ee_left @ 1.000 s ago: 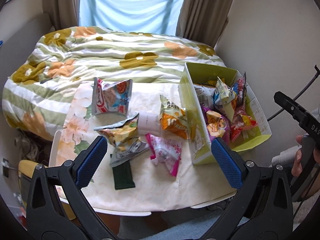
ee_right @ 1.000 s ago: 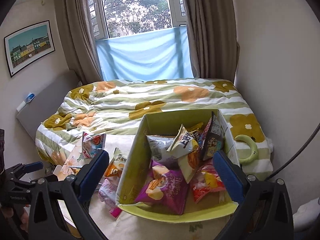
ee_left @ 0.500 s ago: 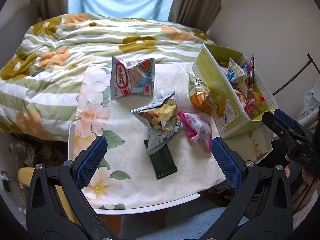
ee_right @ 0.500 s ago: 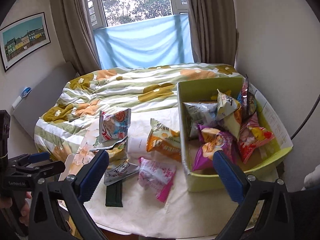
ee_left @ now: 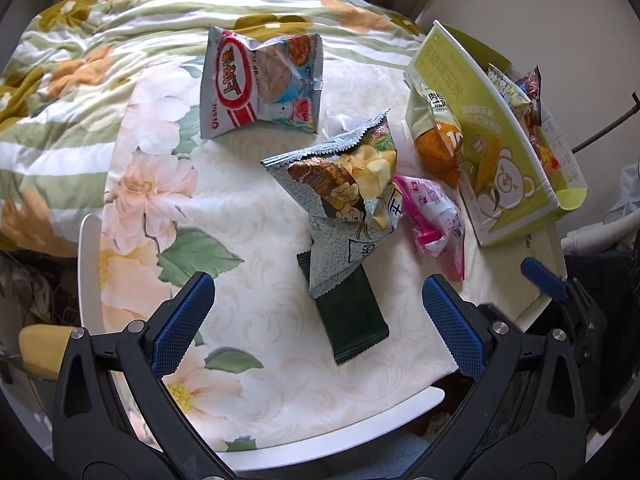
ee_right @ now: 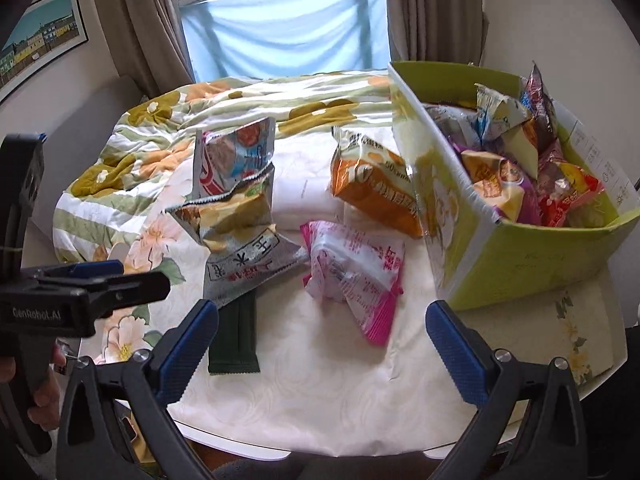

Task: Organize snacks
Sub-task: 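Grasp the silver chip bag with the left gripper while the right grasps the dark green bar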

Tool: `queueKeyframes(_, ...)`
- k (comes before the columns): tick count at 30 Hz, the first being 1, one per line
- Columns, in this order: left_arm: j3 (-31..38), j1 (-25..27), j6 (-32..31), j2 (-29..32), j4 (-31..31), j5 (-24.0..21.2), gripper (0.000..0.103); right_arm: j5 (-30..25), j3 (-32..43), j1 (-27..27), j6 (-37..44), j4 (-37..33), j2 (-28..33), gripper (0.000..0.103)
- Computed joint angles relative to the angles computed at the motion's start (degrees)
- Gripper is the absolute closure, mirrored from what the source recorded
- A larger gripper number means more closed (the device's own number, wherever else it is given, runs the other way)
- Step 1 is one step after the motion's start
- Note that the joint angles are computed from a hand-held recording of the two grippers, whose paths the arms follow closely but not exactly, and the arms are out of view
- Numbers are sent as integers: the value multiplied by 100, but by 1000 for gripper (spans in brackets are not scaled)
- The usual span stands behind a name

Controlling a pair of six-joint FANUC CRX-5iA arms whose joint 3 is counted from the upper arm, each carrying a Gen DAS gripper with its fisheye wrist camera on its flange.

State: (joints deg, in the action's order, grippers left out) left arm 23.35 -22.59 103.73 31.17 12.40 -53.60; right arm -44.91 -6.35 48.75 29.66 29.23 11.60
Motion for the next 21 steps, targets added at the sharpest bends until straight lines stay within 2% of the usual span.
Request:
queueKeyframes(5,214,38,-255,327,195,289,0,337,-49,30,235,-210,210,0)
queueKeyframes(12,787,94,-706,944,601,168,0,555,57,96,328,-108,544,0)
queueKeyframes(16,896,118,-885,1103,808,217,0,564,151,126,405,-66,688,0)
queueKeyframes(17,920,124,-917,1129,833,228,3,558,181,133,442,-69,723,0)
queueKeyframes(19,981,131,-1029,1191,909,208,17,557,248,139,513,-120,791,1)
queueKeyframes(20,1051,139,-1103,1248,958,127,29,552,294,138,580,-192,820,5)
queueKeyframes(21,1057,153,-1210,1284,1085,92,36,525,356,148,631,-248,867,6)
